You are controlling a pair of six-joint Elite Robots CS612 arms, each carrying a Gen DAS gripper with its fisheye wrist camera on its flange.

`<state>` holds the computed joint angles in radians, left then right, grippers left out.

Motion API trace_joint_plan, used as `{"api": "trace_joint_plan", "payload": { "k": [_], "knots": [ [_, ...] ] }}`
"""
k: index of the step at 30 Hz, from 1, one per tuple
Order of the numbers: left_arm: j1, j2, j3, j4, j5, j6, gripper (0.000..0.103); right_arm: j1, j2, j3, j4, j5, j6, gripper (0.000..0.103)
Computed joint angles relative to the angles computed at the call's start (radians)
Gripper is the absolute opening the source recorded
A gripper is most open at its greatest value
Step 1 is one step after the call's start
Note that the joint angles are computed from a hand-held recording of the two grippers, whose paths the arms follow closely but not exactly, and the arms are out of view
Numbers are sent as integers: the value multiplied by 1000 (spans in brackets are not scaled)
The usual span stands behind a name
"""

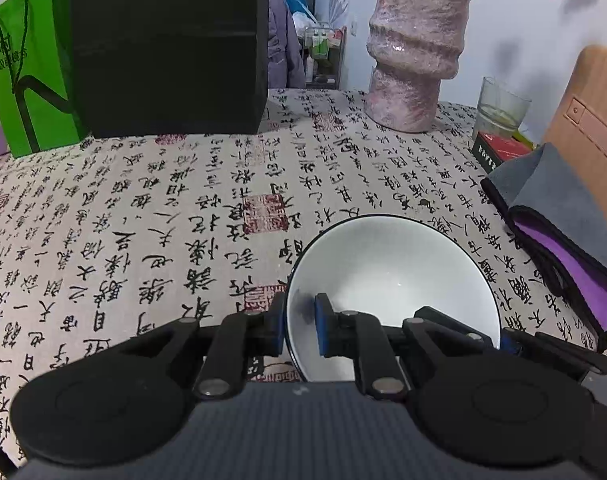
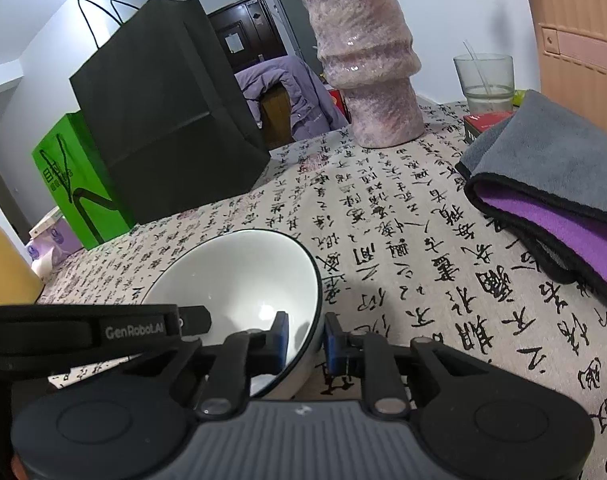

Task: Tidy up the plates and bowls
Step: 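Lift the gripped white bowl up off the table with both tools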

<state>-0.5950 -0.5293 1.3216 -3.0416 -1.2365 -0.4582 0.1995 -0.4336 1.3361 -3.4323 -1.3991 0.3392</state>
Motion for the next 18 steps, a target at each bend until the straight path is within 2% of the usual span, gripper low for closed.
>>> {"api": "trace_joint_plan", "payload": {
  "k": [18],
  "knots": [
    [-5, -62, 119, -165, 41, -21, 15, 32, -23, 36, -150, -52, -70, 16]
  ]
}}
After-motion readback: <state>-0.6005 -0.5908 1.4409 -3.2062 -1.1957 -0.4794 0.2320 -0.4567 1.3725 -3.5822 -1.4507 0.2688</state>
